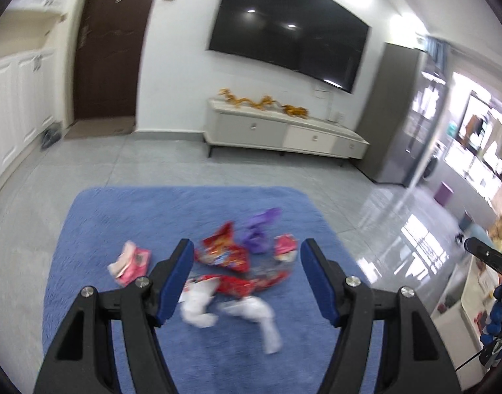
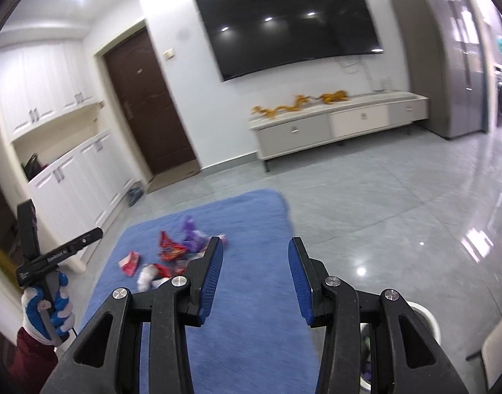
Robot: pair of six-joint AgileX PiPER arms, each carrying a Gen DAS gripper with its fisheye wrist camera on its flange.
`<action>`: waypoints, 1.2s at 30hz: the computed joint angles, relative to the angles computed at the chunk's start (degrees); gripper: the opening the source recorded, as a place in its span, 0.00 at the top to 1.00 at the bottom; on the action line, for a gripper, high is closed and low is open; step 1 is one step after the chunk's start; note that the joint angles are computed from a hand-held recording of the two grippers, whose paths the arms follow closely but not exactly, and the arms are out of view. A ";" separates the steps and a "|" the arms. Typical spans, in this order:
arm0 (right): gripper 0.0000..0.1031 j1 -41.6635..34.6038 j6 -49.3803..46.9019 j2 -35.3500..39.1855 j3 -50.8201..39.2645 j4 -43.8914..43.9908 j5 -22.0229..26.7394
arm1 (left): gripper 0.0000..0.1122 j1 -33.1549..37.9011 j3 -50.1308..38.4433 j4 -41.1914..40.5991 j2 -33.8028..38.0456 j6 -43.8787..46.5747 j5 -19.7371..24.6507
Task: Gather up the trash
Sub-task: 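Grasp the white plastic bag with the left tool while the right tool grasps the clear plastic wrapper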
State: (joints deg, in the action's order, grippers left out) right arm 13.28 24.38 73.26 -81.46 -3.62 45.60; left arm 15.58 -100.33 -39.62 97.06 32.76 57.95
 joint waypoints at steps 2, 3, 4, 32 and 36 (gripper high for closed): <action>0.60 1.50 -0.28 4.14 -3.10 0.47 -0.35 | 0.42 1.95 0.55 -0.64 1.64 0.58 -0.46; 0.60 2.03 -1.12 7.01 -5.24 1.69 -0.59 | 0.43 2.71 1.09 -0.83 2.57 0.76 -1.07; 0.60 2.28 -2.28 9.78 -7.33 3.44 -0.85 | 0.43 3.19 1.44 -0.90 3.23 0.86 -1.49; 0.89 5.05 -11.30 57.69 -43.65 25.18 5.97 | 0.79 -3.50 8.25 0.80 12.58 6.92 -8.05; 0.90 4.99 -12.92 53.52 -36.42 25.70 2.06 | 0.83 -1.93 11.56 -1.78 10.15 9.33 -7.60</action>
